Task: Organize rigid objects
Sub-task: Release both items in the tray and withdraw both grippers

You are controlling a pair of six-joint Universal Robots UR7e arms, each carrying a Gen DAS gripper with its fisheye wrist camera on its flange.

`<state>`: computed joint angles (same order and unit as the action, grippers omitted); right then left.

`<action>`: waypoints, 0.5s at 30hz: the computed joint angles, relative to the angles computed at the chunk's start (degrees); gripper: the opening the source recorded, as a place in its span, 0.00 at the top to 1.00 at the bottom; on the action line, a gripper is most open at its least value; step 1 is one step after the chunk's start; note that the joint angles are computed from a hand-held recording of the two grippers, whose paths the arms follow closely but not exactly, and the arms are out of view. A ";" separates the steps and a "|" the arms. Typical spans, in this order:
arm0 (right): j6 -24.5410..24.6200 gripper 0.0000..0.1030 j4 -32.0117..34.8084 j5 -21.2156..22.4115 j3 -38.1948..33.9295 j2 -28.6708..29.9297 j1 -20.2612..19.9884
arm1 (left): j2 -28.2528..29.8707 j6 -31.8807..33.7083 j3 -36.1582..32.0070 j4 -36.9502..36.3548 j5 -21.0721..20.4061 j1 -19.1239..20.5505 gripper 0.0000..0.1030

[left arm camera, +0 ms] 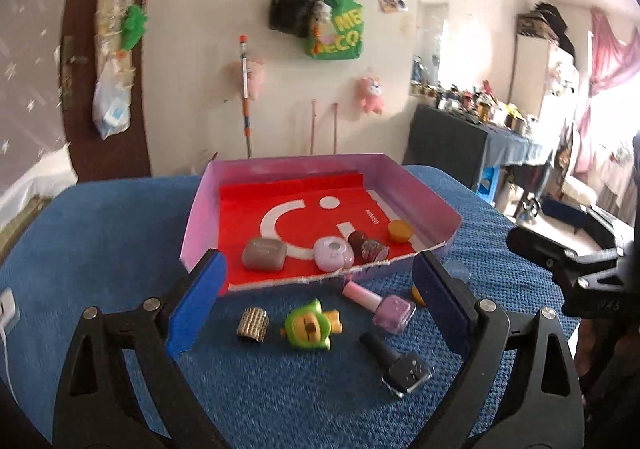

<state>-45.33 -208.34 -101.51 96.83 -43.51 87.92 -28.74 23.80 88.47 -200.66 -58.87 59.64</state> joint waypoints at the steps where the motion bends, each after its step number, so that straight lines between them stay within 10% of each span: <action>1: 0.18 0.00 -1.41 0.05 0.80 0.09 -0.27 | -0.05 -0.97 0.85 -0.77 0.08 0.14 0.07; 15: 5.20 0.00 -7.02 -0.60 5.35 3.90 -4.78 | 2.11 -5.62 4.49 0.04 4.23 1.90 0.07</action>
